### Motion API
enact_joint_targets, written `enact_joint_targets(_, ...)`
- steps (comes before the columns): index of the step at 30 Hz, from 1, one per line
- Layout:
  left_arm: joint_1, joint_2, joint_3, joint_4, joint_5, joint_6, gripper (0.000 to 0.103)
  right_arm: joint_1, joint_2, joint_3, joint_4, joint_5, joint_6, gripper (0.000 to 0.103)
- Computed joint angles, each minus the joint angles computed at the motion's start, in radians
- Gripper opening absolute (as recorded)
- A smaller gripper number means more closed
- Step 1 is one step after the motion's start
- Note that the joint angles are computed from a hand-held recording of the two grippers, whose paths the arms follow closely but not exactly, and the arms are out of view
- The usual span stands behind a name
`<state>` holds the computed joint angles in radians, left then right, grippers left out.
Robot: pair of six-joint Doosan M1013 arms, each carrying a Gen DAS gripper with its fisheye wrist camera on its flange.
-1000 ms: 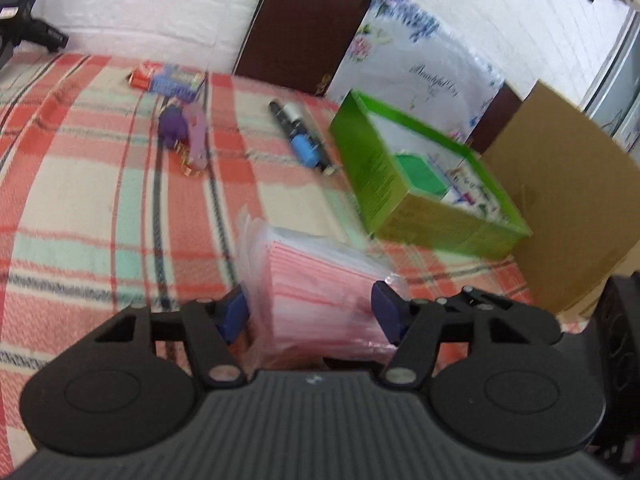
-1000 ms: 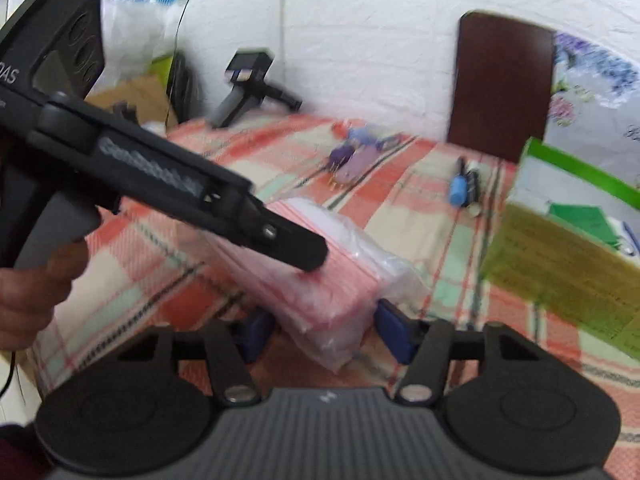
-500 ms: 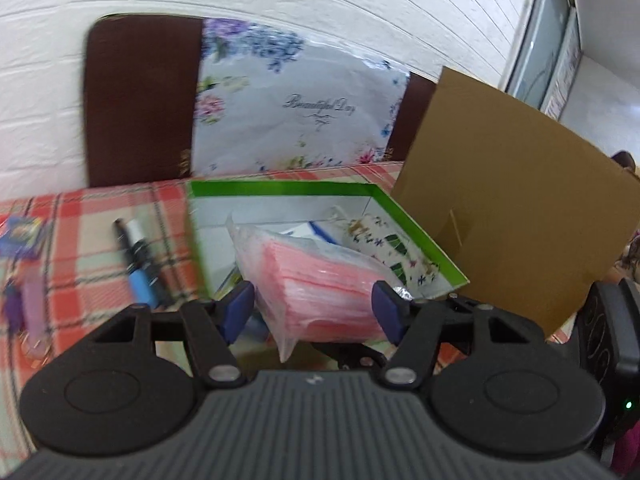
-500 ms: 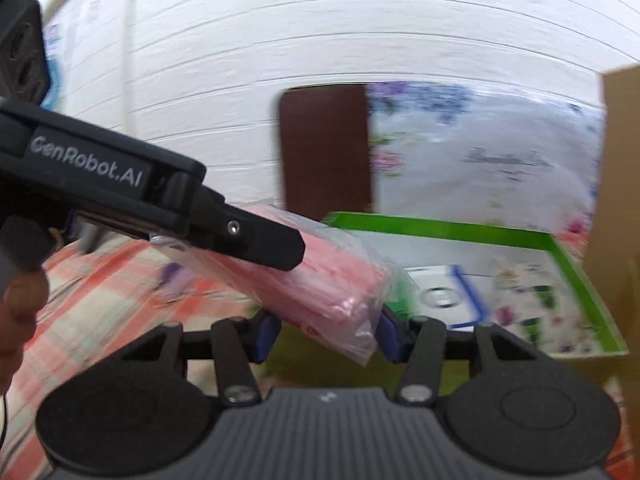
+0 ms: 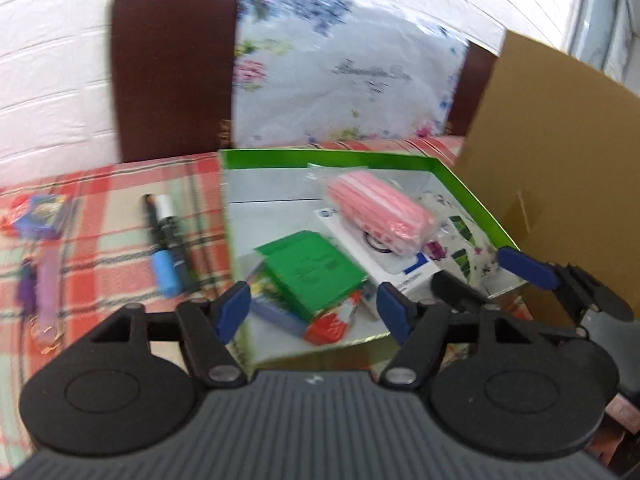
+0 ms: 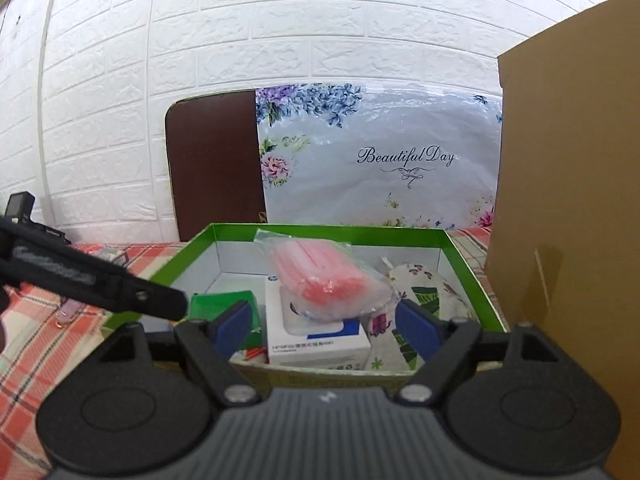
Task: Organize objects
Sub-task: 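Move the right gripper to the black marker and grasp it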
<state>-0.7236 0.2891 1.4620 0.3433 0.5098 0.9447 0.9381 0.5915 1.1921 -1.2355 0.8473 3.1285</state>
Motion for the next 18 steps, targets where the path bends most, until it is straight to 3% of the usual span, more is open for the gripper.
enact_joint_targets(6, 0.005, -0.093, 0.118, 0.209, -0.037, -0.242, 0.078, 0.014, -0.017, 0.007, 0.001, -0.049, 0.039, 0.082)
enact_joint_targets(11, 0.03, -0.134, 0.185, 0.303, 0.033, -0.414, 0.078, 0.036, -0.017, -0.003, 0.009, -0.166, -0.004, 0.079)
enact_joint_targets(13, 0.039, -0.143, 0.21, 0.347, 0.069, -0.485, 0.078, 0.044, -0.006, -0.028, 0.071, -0.216, -0.102, 0.072)
enact_joint_targets(15, 0.052, -0.153, 0.237, 0.387, 0.094, -0.556, 0.078, 0.049, 0.014, -0.068, 0.188, -0.259, -0.247, 0.054)
enact_joint_targets(18, 0.069, -0.157, 0.272, 0.481, 0.131, -0.662, 0.078, 0.055, 0.068, -0.161, 0.397, -0.262, -0.48, 0.035)
